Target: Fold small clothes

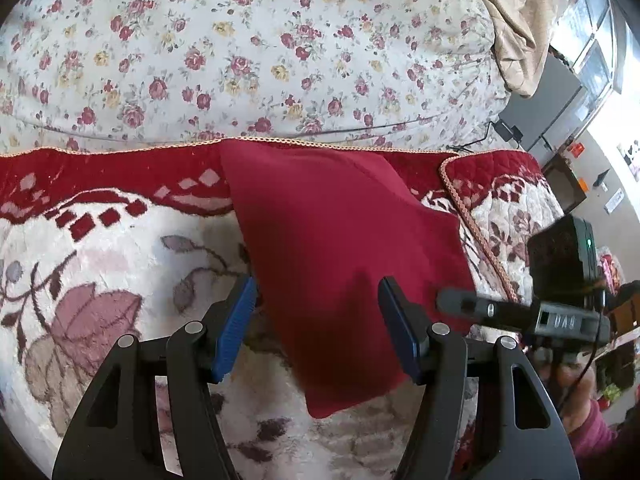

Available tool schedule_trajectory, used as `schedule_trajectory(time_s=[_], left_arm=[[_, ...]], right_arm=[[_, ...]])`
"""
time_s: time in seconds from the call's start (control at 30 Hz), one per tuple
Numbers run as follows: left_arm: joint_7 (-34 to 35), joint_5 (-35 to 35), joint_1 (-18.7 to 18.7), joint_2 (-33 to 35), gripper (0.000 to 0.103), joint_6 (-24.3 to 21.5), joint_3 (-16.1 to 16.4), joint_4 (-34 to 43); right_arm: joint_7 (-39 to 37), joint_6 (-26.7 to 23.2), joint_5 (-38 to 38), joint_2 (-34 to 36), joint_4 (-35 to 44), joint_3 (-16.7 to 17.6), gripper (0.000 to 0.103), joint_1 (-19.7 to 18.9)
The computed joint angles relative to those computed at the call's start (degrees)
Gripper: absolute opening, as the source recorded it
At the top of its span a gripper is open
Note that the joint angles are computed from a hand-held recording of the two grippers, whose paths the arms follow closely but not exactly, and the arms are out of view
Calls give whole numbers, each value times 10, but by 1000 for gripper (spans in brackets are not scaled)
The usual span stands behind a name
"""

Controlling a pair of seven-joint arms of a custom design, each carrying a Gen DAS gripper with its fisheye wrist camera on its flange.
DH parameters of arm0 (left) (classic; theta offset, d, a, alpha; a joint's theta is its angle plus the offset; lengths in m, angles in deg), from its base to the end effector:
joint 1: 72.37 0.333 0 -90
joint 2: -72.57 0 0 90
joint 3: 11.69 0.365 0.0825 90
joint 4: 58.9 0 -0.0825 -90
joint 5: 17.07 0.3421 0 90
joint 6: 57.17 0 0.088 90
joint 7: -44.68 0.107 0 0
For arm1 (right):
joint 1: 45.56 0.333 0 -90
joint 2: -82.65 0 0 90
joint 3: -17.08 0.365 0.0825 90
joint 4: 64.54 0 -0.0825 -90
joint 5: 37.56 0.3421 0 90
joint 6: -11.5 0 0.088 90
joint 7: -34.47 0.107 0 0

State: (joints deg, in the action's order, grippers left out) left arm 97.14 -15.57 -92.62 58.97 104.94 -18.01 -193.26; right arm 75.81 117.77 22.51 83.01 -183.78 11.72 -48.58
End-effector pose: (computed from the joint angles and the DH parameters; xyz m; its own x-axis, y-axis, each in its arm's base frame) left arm 0.4154 -0.2148 0.5801 0.0372 -0.9311 0.3629 -0.7968 -0.2468 -0.5516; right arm 0.5078 -0.0063 0.5098 0.3169 -0.5645 -0.7622 -0.9398 -0.0783 -0.3327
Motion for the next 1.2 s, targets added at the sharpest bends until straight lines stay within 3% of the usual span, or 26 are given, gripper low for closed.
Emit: schedule_trajectory(time_s=[0.03, 0.07, 0.1, 0.13, 0.2, 0.37, 0.47, 0.53, 0.63, 0.77, 0.9, 1.07, 1.2], left_arm=[[-8, 8, 6, 1, 62, -5, -4, 4], [-15, 12, 9, 2, 62, -9, -7, 9], [-16, 11, 9, 3, 62, -10, -6, 13], [-13, 9, 7, 3, 62, -8, -5, 16], [-19, 25, 13, 5, 62, -5, -13, 26], [-21, 45, 12, 45, 62, -29, -29, 58], [-63, 104, 30, 71, 64, -67, -55, 74], [-84, 143, 37, 69, 65, -58, -64, 68], [-77, 129, 35, 66, 66, -53, -57, 61], [-79, 125, 37, 66, 67, -36, -56, 51], [-87, 136, 38, 67, 68, -37, -58, 53], [-79, 129, 36, 70, 71, -36, -56, 55], [-91, 150, 41, 75, 72, -35, -60, 60]], right_arm=[[-7, -5, 23, 6, 1, 0, 45, 0], [-13, -10, 37, 11, 3, 0, 36, 0], [-15, 5, 30, 8, 3, 5, 17, 4], [-22, 36, 16, -4, -1, 9, 13, 9], [-53, 57, 21, -27, -8, 6, 11, 10], [-107, 188, -34, -97, -44, 11, 9, 20], [-65, 215, -110, -80, -57, 18, 8, 27], [-53, 205, -128, -69, -58, 12, 8, 28], [-67, 194, -106, -83, -50, 1, 8, 27], [-66, 244, -79, -105, -37, 3, 9, 34], [-61, 236, -80, -69, 14, 19, 9, 58], [-12, 278, -149, 3, 44, 45, 9, 82], [-27, 333, -148, 39, 39, 50, 9, 89]])
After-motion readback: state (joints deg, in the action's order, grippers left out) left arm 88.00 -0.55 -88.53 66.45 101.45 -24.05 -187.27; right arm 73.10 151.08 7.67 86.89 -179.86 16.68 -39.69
